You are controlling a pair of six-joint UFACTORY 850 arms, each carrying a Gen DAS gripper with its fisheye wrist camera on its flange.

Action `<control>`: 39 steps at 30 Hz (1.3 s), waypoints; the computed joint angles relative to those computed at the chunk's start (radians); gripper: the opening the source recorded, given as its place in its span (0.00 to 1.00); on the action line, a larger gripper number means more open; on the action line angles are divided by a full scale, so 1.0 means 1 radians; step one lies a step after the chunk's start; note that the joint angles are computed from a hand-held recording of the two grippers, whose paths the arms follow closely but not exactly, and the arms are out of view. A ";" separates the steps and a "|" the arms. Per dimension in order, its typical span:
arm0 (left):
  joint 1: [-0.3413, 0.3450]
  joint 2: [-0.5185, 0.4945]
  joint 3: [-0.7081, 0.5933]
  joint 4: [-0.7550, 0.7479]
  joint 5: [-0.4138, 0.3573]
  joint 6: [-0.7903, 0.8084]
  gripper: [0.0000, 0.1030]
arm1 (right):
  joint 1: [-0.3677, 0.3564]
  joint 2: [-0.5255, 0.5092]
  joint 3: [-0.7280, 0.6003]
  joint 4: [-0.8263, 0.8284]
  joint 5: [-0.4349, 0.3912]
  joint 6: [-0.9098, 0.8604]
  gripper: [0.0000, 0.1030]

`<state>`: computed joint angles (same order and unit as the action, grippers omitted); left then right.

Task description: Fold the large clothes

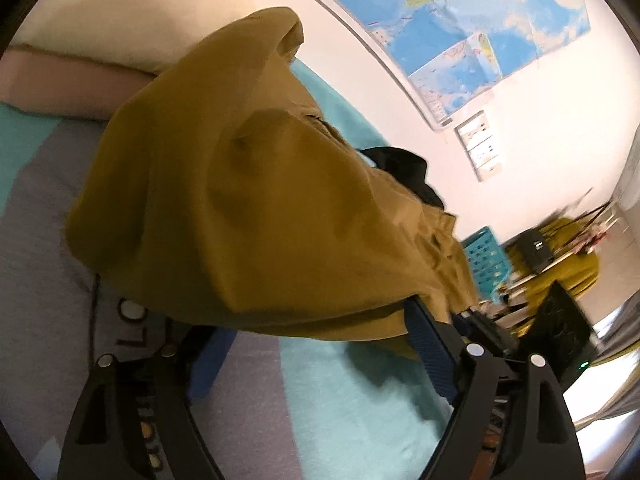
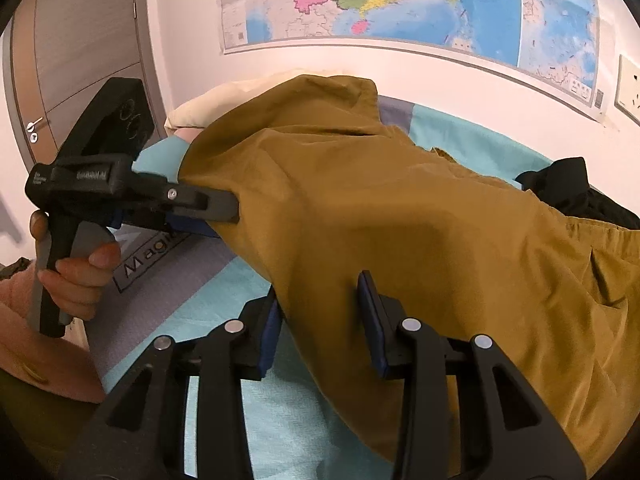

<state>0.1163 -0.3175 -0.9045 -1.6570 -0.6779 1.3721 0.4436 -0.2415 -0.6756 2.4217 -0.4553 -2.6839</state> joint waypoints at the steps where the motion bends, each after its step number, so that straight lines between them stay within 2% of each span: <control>1: -0.012 0.011 0.006 -0.004 0.040 0.019 0.79 | 0.003 0.000 0.001 0.021 0.004 -0.027 0.39; 3: -0.018 0.022 0.012 0.001 0.067 0.025 0.79 | 0.017 0.000 0.007 0.104 0.020 -0.120 0.48; 7: -0.050 0.045 0.017 -0.006 0.163 0.022 0.79 | 0.021 -0.004 0.012 0.130 0.018 -0.158 0.51; 10: -0.075 0.048 0.010 0.000 0.224 0.022 0.81 | 0.038 -0.010 0.017 0.222 0.027 -0.268 0.51; 13: -0.078 0.041 0.004 -0.008 0.224 0.027 0.83 | 0.052 -0.015 0.022 0.310 0.027 -0.362 0.50; 18: -0.064 0.023 0.001 -0.059 0.189 0.078 0.88 | 0.040 -0.019 0.018 0.261 0.019 -0.296 0.49; 21: -0.067 0.016 -0.004 -0.083 0.188 0.089 0.89 | 0.045 -0.018 0.018 0.298 0.018 -0.322 0.44; 23: -0.069 0.015 -0.005 -0.088 0.190 0.096 0.90 | 0.046 -0.014 0.021 0.299 0.008 -0.321 0.33; 25: -0.065 0.013 -0.008 -0.082 0.172 0.079 0.90 | 0.033 -0.001 0.023 0.227 -0.004 -0.239 0.27; 28: -0.049 0.009 -0.010 -0.115 0.138 0.074 0.90 | -0.021 -0.003 0.008 0.005 -0.050 0.039 0.25; 30: -0.031 0.017 0.008 -0.243 0.114 0.132 0.90 | -0.021 -0.004 0.002 -0.030 -0.036 0.058 0.25; 31: -0.013 0.013 0.015 -0.296 0.073 0.134 0.90 | -0.011 -0.004 0.002 -0.009 -0.019 0.033 0.26; 32: -0.001 -0.004 0.007 -0.308 0.047 0.097 0.90 | 0.000 -0.002 0.007 0.029 -0.011 -0.004 0.28; 34: -0.002 -0.038 -0.031 -0.231 0.056 0.018 0.85 | 0.002 0.000 0.010 0.016 -0.007 0.017 0.32; 37: -0.024 -0.044 -0.049 -0.190 0.090 0.027 0.83 | -0.038 0.016 0.023 -0.150 -0.054 0.216 0.42; 38: -0.031 -0.047 -0.058 -0.169 0.110 0.017 0.78 | -0.062 0.032 0.038 -0.227 -0.084 0.310 0.51; 39: -0.040 -0.048 -0.065 -0.155 0.140 0.007 0.71 | -0.081 0.048 0.054 -0.269 -0.108 0.362 0.55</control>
<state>0.0768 -0.3657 -0.9696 -1.8116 -0.5379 1.3792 0.3629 -0.1933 -0.6219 2.1530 -0.5634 -2.3220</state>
